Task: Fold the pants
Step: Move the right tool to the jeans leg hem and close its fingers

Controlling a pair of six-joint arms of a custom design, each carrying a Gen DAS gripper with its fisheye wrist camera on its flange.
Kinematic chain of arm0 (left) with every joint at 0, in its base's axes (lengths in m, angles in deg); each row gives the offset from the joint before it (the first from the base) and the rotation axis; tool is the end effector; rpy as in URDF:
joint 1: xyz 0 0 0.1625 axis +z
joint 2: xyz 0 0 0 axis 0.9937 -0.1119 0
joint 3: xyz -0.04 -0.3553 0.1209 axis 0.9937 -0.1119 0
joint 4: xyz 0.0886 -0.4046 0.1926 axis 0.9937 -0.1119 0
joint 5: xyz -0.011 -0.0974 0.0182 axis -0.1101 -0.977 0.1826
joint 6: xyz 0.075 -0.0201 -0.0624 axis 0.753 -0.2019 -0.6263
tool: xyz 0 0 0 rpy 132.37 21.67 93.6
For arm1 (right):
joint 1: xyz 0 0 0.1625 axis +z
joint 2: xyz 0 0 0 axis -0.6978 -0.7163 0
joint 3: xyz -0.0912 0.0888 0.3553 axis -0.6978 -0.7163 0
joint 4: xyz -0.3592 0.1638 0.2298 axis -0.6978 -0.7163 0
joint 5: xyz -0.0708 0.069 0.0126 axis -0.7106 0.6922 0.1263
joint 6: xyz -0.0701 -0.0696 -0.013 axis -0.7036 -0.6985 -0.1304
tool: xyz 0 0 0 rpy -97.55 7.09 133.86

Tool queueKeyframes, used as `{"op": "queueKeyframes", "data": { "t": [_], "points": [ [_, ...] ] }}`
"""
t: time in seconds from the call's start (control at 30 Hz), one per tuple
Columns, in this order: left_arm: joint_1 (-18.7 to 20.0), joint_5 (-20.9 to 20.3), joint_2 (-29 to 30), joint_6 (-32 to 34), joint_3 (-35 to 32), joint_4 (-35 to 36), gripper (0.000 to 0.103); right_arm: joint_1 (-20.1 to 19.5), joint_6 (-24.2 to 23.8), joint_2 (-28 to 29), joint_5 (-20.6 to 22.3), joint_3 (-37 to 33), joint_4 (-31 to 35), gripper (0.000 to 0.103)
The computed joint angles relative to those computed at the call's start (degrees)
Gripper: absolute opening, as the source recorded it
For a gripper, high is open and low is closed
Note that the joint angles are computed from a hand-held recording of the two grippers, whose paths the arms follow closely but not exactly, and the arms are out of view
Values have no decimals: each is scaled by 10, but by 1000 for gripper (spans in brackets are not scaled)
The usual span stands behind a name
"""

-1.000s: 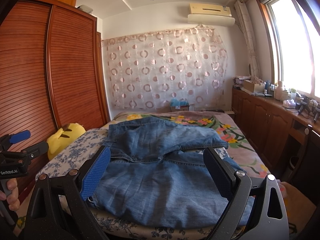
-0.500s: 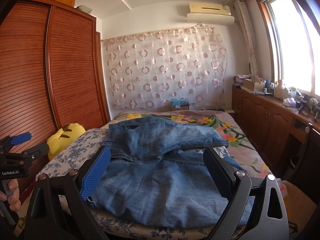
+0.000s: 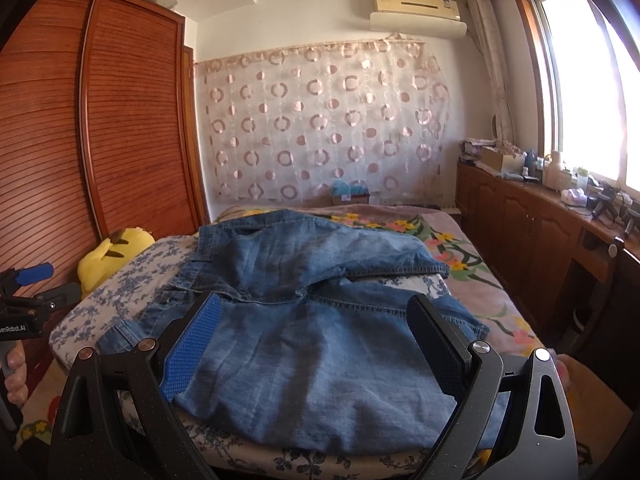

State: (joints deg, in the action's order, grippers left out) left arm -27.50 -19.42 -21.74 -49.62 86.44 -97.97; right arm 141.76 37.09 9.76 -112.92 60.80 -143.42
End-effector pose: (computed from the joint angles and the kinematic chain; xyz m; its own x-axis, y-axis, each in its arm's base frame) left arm -0.2710 -0.7337 0.1424 -0.6459 0.4238 -0.6350 0.7573 0.4608 -0.4628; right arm 0.1641 -0.6115 0.3006 -0.7065 0.1938 0.6807 -0.5894 0.3712 -0.7175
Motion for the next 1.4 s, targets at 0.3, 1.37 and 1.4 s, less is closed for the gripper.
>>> {"op": "queueKeyframes", "data": {
  "t": [0.3, 1.37, 1.4],
  "points": [
    [34, -18, 14, -19, -20, 65, 103, -34, 14, -15, 2, 14, 16, 96],
    [75, -82, 5, -45, -45, 184, 12, -136, 62, -197, -65, 148, 160, 96],
    [74, -82, 5, -44, -45, 184, 12, -138, 60, -203, -68, 154, 165, 96]
  ]
}}
